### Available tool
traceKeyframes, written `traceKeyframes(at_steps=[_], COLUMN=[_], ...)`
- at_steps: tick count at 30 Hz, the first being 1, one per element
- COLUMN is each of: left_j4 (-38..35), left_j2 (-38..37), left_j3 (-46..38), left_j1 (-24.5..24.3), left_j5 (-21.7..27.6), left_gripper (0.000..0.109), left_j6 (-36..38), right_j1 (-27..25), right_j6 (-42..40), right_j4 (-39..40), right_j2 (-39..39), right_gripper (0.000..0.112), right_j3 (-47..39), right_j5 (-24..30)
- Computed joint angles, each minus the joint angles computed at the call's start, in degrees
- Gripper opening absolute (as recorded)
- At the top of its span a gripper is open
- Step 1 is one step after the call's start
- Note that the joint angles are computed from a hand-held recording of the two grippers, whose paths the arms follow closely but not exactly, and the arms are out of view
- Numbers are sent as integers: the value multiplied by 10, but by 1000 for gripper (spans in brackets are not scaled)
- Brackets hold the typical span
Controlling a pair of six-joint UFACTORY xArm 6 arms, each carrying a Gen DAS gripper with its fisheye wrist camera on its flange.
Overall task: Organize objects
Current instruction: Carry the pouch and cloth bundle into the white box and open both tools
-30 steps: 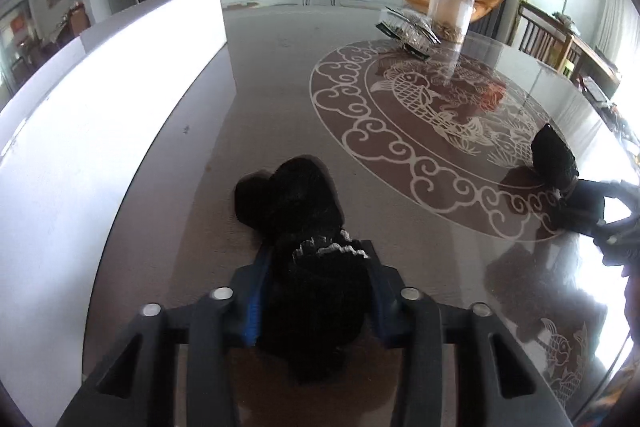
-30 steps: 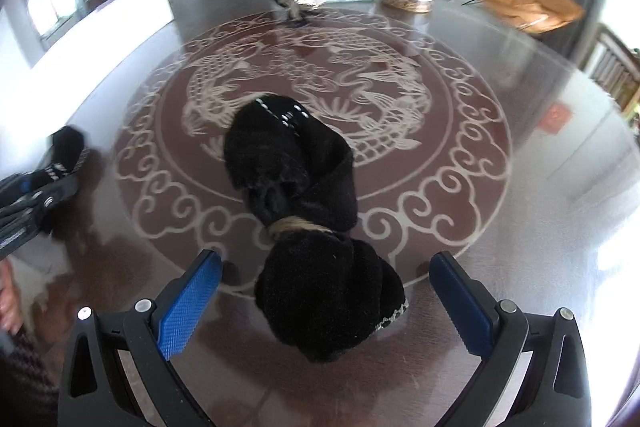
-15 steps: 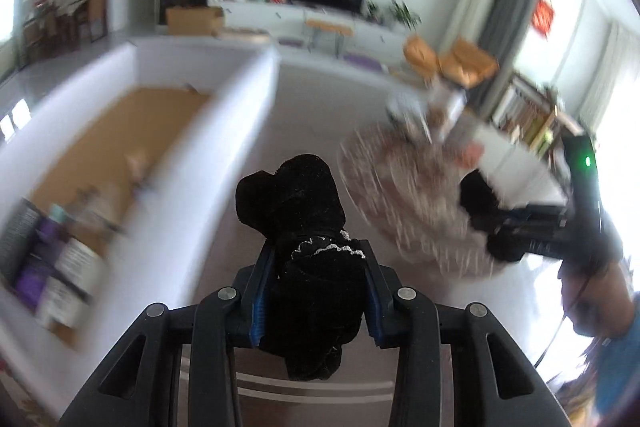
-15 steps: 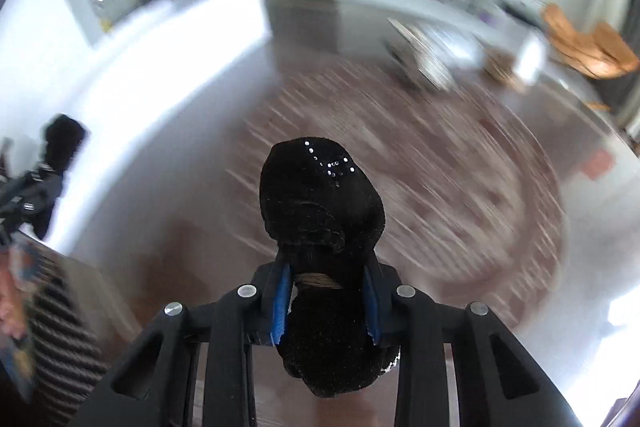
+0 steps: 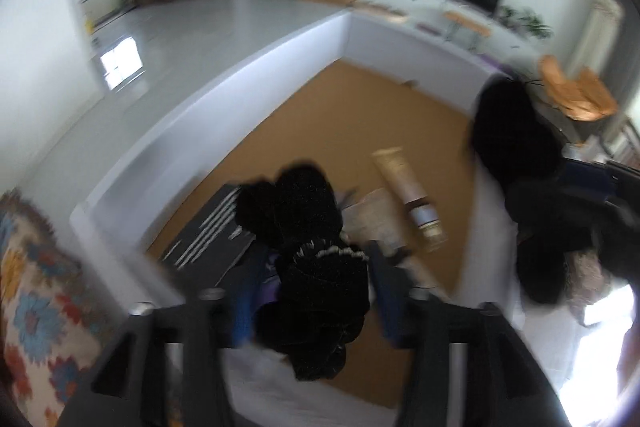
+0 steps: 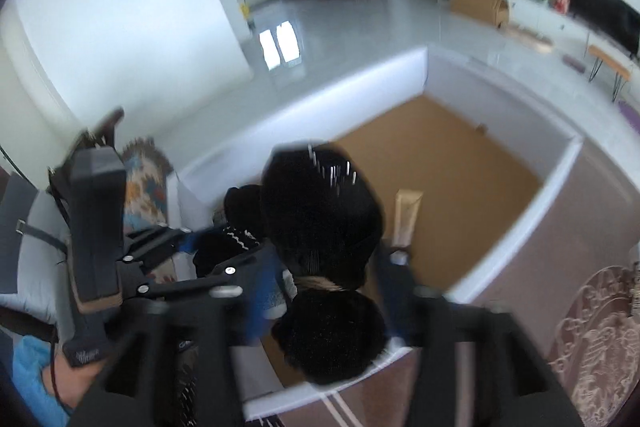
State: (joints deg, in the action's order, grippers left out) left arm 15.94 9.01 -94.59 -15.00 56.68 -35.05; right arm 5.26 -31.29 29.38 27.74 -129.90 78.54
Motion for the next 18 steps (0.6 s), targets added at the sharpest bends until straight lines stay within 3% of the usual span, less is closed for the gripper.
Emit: traceKeyframes(at_steps=[1, 4, 6, 9, 12, 15, 18], left_j4=[11, 29, 43, 86, 109, 116, 119], left_j2=[-5, -51, -78, -107, -109, -69, -29], left_j3=[9, 77, 112, 141, 137, 76, 27], left_j1=[1, 4, 0, -31, -72, -112, -140], left_j5=[1, -47, -73, -99, -114, -110, -113], left_gripper=[86, 87, 87, 87, 87, 89, 95], left_j6=[-14, -48, -63, -97, -107, -102, -90], right_j1=[7, 10, 0, -38, -92, -150, -212], right_j6=[-2, -40, -68, -124, -157, -169, -150], right_j4=[-8, 1, 13, 31, 32, -1, -43], right_j2=[-11, -78, -118, -187, -184, -199, -189], right_gripper=[75, 78, 90, 100, 101, 101, 101], right_j3=[26, 144, 210, 328, 361, 438, 470], right_j5=[-17, -93, -140, -227, -266, -332, -359])
